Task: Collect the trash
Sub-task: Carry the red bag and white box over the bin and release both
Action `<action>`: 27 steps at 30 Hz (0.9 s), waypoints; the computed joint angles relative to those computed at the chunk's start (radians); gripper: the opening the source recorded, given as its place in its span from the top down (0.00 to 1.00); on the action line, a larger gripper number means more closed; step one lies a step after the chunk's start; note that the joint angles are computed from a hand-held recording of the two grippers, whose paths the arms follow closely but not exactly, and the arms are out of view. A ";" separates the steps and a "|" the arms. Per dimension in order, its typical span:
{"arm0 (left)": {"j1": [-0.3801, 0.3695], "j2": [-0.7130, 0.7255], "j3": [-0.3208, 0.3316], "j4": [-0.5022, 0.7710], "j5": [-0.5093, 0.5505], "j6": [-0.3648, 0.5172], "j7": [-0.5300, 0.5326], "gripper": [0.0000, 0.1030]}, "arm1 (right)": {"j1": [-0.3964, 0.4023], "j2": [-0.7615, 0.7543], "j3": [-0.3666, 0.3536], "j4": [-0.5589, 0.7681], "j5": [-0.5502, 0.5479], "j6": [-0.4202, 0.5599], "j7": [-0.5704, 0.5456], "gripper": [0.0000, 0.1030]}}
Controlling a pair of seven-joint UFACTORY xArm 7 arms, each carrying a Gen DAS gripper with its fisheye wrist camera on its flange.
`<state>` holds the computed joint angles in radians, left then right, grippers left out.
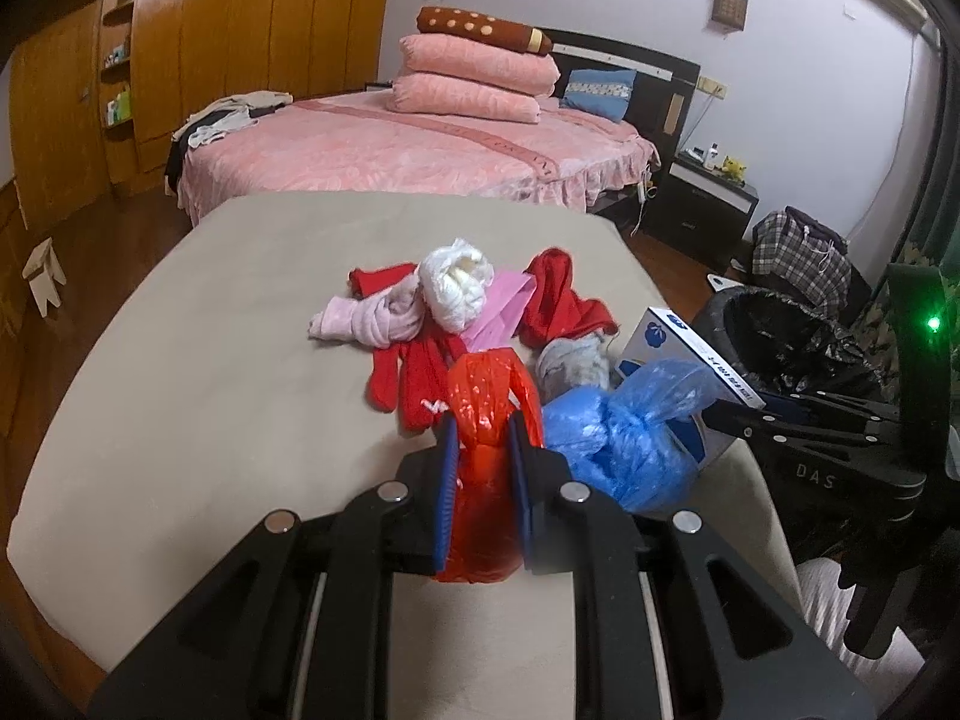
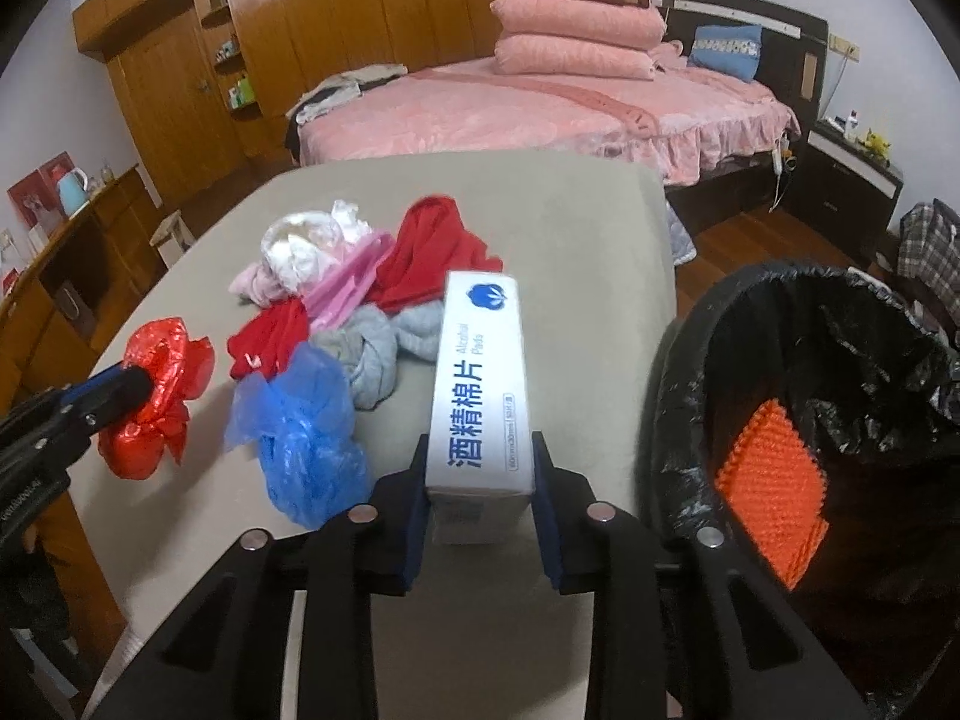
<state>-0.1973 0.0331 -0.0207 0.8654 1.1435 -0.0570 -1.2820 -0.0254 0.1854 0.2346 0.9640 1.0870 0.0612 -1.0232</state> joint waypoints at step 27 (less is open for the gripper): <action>-0.098 0.234 -0.244 0.393 -0.196 -0.001 0.269 0.85 | -0.026 -0.259 -0.319 -0.066 0.381 0.033 -0.343 0.71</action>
